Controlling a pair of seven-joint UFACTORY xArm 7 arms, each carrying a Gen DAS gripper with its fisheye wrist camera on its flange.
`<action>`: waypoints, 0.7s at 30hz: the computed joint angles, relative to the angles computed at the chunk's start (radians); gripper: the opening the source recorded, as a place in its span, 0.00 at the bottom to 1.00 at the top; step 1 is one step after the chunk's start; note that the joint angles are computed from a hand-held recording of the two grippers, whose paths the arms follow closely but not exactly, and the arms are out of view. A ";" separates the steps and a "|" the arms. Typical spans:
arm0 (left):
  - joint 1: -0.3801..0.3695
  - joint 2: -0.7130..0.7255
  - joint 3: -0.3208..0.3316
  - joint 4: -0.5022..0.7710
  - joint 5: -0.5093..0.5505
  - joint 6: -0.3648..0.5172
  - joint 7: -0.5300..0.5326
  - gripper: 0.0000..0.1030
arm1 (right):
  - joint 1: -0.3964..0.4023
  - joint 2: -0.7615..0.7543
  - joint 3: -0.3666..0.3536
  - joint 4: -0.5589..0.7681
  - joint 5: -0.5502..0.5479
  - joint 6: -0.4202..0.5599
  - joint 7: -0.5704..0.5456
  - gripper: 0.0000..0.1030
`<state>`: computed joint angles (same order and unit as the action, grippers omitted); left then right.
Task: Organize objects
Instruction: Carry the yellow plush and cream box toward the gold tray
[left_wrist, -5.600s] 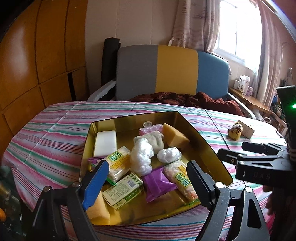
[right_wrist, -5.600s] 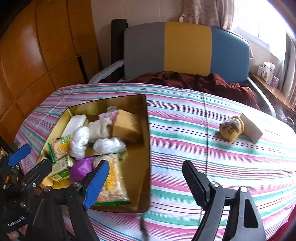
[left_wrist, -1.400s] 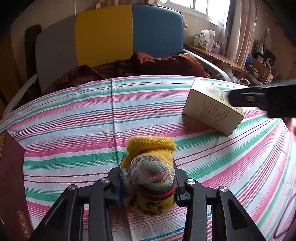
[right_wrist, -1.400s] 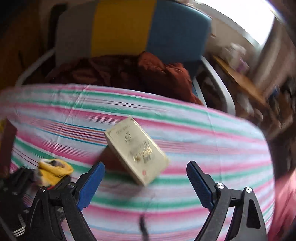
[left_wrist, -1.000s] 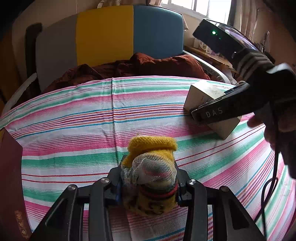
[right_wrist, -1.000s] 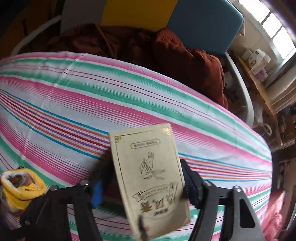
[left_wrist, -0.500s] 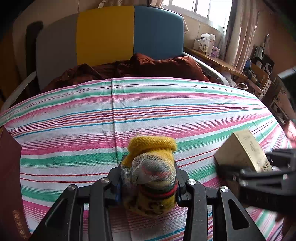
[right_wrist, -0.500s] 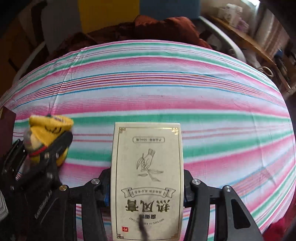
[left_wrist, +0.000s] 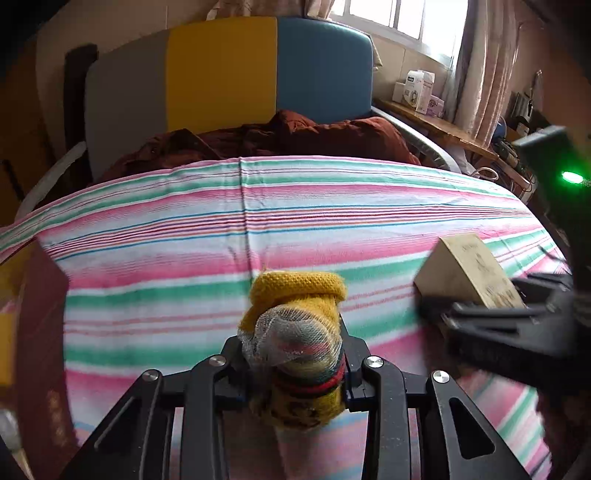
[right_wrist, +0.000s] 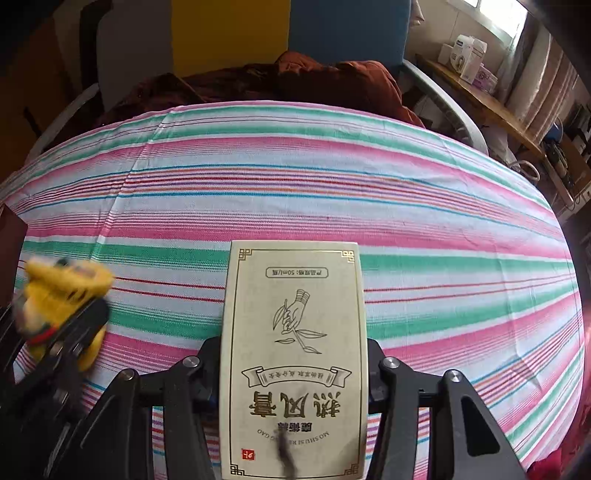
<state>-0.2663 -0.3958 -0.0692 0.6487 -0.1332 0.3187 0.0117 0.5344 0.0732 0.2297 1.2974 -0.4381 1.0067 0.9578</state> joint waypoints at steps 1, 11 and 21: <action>0.001 -0.035 -0.003 -0.026 0.009 -0.009 0.006 0.34 | 0.003 0.014 0.001 0.017 -0.010 0.008 -0.001 0.51; -0.019 -0.389 0.060 -0.148 0.002 0.094 0.093 0.34 | 0.023 0.014 0.005 0.027 -0.060 0.059 0.018 0.51; 0.130 -0.592 0.156 -0.163 0.025 0.270 0.167 0.35 | 0.070 0.080 0.014 0.136 -0.015 0.157 -0.008 0.51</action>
